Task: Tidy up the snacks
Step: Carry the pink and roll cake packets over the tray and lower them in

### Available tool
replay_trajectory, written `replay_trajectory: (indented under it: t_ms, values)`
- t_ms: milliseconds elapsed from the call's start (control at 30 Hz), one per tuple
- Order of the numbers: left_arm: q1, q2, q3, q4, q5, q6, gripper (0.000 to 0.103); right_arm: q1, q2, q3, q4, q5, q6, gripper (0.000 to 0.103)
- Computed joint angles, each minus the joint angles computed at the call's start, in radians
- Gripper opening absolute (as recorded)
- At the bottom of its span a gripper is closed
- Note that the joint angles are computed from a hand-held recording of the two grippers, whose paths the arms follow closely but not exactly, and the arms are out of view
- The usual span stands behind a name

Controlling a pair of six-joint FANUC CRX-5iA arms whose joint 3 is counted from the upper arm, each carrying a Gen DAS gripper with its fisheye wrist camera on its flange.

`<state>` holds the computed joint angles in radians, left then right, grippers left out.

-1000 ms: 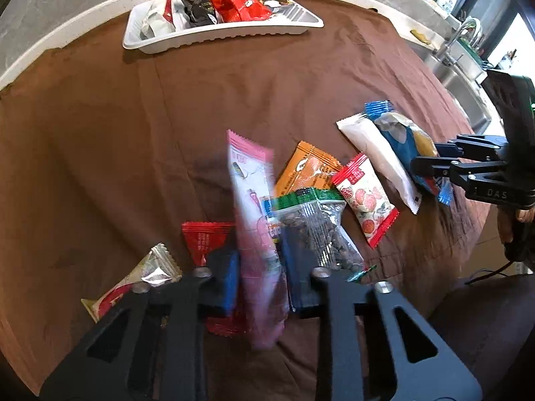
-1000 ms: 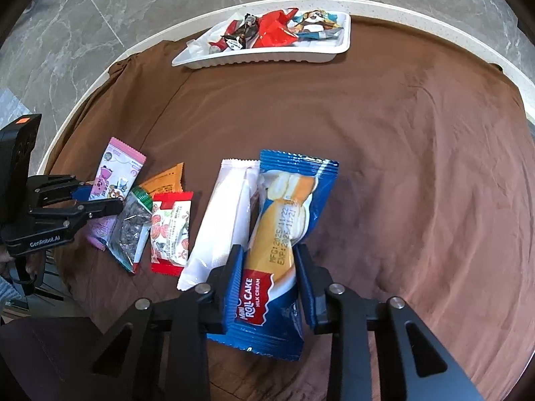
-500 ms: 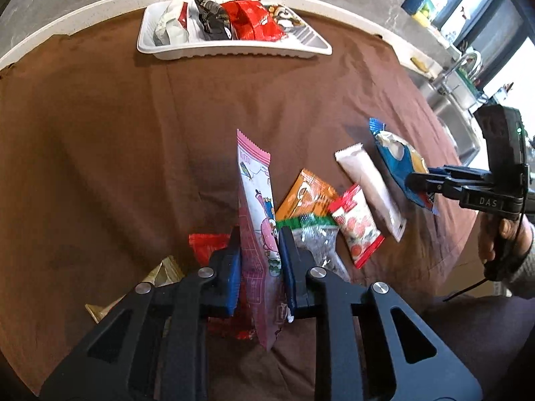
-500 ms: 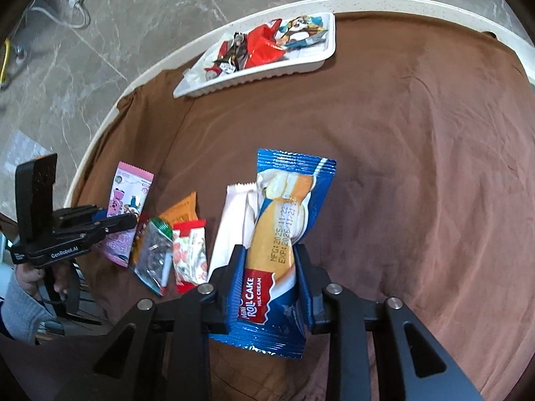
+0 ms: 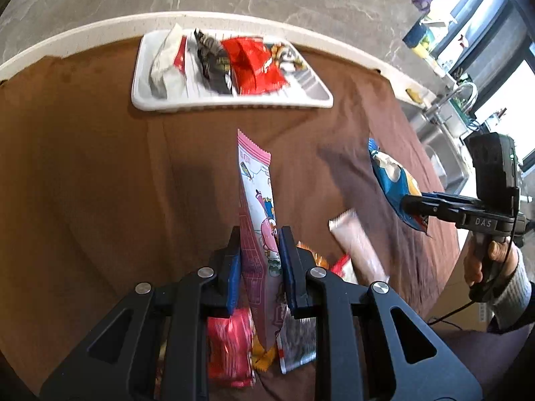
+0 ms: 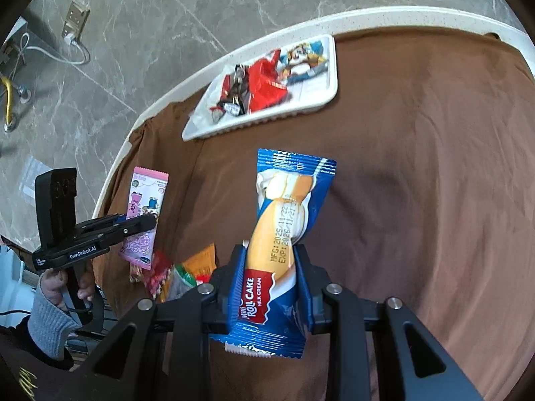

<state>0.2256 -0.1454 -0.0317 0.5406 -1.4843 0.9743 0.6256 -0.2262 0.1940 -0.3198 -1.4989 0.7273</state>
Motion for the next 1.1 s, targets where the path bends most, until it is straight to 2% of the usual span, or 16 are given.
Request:
replay_trajectory:
  t_ms: [267, 633, 900, 1100]
  values:
    - [-0.038, 0.123, 0.129, 0.027, 0.036, 0.035, 0.019, -0.104, 0.105, 0.095, -0.026, 0.007, 0.111, 0.031]
    - [-0.083, 0.38, 0.413, 0.03, 0.054, 0.131, 0.019, -0.221, 0.291, 0.234, -0.077, 0.036, 0.224, 0.031]
    - [-0.112, 0.545, 0.621, 0.0, 0.05, 0.186, 0.019, -0.246, 0.455, 0.37, -0.078, 0.044, 0.303, 0.031]
    - [-0.139, 0.641, 0.758, -0.075, 0.048, 0.232, 0.019, -0.241, 0.553, 0.458, -0.061, 0.029, 0.337, 0.031]
